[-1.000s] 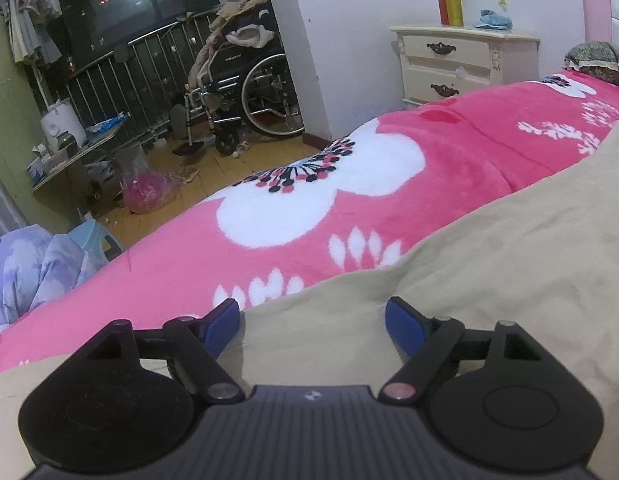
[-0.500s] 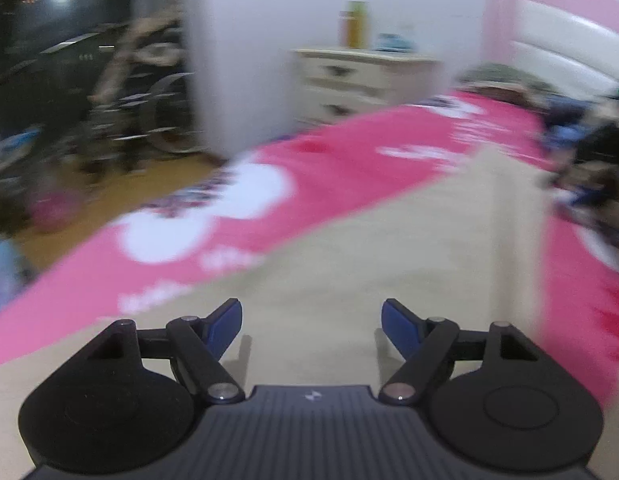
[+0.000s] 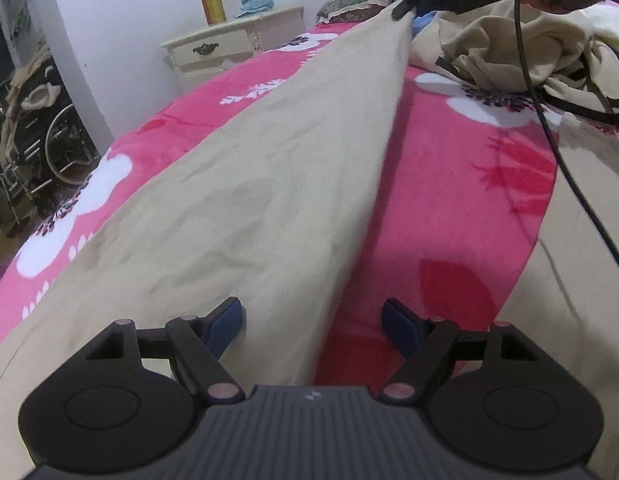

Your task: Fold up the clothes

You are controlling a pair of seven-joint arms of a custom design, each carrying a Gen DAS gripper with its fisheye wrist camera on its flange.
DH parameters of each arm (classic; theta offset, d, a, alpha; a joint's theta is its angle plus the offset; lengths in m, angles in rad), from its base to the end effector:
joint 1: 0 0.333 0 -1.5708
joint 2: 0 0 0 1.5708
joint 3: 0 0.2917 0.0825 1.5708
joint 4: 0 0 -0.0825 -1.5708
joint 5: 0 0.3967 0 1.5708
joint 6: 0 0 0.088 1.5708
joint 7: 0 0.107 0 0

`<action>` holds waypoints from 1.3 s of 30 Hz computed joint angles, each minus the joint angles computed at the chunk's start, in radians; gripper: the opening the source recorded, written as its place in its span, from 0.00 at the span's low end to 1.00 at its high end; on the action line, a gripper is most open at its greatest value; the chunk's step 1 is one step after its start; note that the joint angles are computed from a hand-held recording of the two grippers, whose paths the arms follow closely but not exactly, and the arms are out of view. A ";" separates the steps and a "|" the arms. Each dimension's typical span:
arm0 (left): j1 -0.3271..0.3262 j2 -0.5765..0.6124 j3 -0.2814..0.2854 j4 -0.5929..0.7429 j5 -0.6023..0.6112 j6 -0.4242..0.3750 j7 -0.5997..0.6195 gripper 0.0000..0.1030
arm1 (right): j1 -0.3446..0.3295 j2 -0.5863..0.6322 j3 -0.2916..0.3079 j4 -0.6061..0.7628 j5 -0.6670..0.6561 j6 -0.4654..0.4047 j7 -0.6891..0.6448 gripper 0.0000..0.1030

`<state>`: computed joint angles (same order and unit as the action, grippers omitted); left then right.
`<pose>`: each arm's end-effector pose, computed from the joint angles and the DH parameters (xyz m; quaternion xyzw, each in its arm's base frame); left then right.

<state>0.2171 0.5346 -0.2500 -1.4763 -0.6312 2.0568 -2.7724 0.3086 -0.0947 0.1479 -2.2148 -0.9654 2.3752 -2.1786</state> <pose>0.7105 -0.0269 0.3676 0.0345 0.9403 -0.3287 0.0815 0.4978 0.2355 0.4166 -0.0626 0.9212 -0.2073 0.3232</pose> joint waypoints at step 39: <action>-0.004 0.033 0.031 0.121 0.128 -0.258 -0.211 0.81 | 0.035 0.444 -0.177 0.351 0.031 0.422 -0.842 0.25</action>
